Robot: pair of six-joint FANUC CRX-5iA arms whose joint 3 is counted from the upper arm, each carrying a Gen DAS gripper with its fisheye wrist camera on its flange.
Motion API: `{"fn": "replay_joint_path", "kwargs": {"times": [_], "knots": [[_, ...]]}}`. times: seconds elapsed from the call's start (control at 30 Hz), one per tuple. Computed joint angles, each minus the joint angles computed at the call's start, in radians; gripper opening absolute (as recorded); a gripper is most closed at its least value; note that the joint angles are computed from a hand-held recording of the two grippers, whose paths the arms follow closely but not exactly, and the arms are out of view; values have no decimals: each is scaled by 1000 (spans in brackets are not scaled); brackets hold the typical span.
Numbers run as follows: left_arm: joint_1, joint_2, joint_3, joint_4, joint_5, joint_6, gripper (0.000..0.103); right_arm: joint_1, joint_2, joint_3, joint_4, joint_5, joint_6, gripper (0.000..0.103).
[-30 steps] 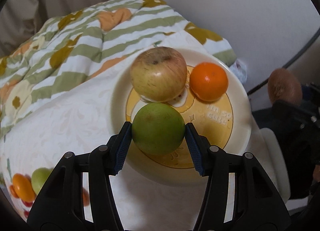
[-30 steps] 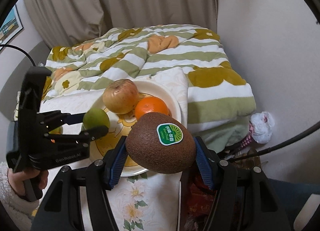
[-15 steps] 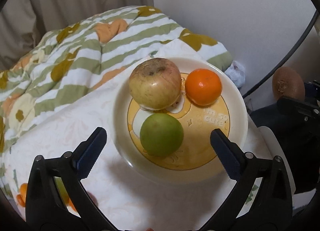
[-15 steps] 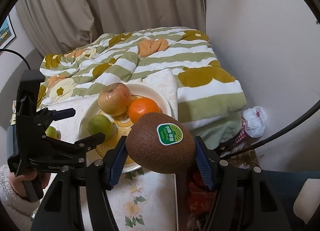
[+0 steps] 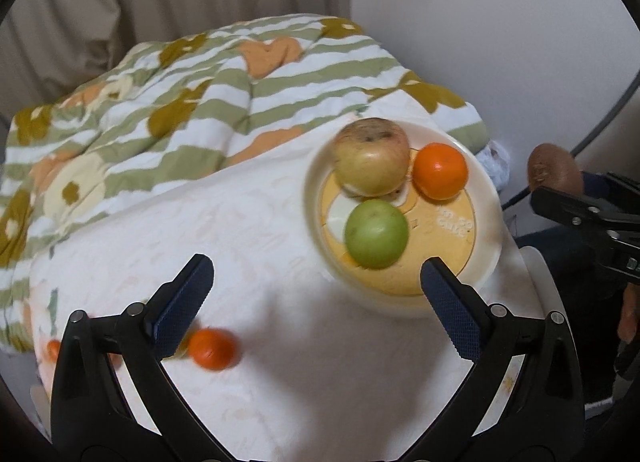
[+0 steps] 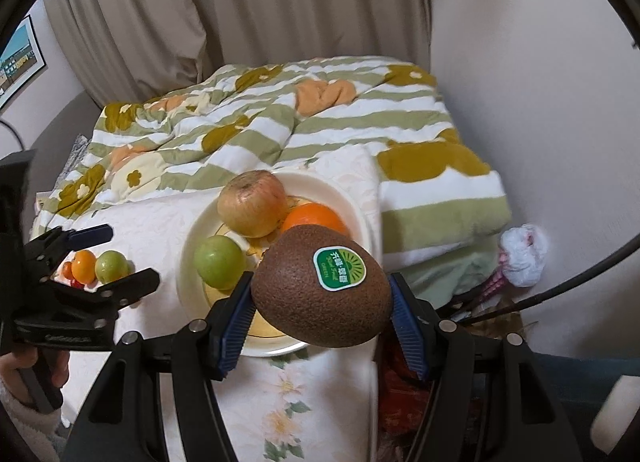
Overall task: Organize fruits
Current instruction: 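Release the green apple onto the plate while the right tool lowers the kiwi, then open the right tool to set the kiwi on the plate and withdraw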
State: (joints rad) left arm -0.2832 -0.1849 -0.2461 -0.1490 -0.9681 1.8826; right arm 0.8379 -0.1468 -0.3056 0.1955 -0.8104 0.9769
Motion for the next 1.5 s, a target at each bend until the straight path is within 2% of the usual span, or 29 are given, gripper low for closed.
{"fn": "replay_joint_path", "kwargs": {"times": [0.13, 0.6, 1.0, 1.07, 1.17, 1.23, 1.27, 1.5], "knots": [[1, -45, -19, -33, -46, 56, 103, -9, 31, 32, -83, 7, 82, 61], [-31, -154, -103, -89, -154, 252, 103, -5, 132, 60, -145, 30, 266, 61], [-86, -169, -121, -138, -207, 392, 103, 1, 156, 30, -118, 88, 314, 61], [-96, -170, -120, -145, -212, 411, 103, 4, 147, 17, -105, 108, 307, 63], [-107, -171, -117, -154, -217, 432, 103, 9, 142, 8, -72, 122, 287, 75], [-112, -171, -115, -159, -218, 447, 103, 4, 132, 5, -77, 128, 282, 96], [-115, -171, -113, -161, -217, 456, 103, 1, 121, -1, -81, 133, 276, 100], [-147, -169, -86, -199, -220, 510, 103, -11, 75, -19, -82, 119, 299, 103]]}}
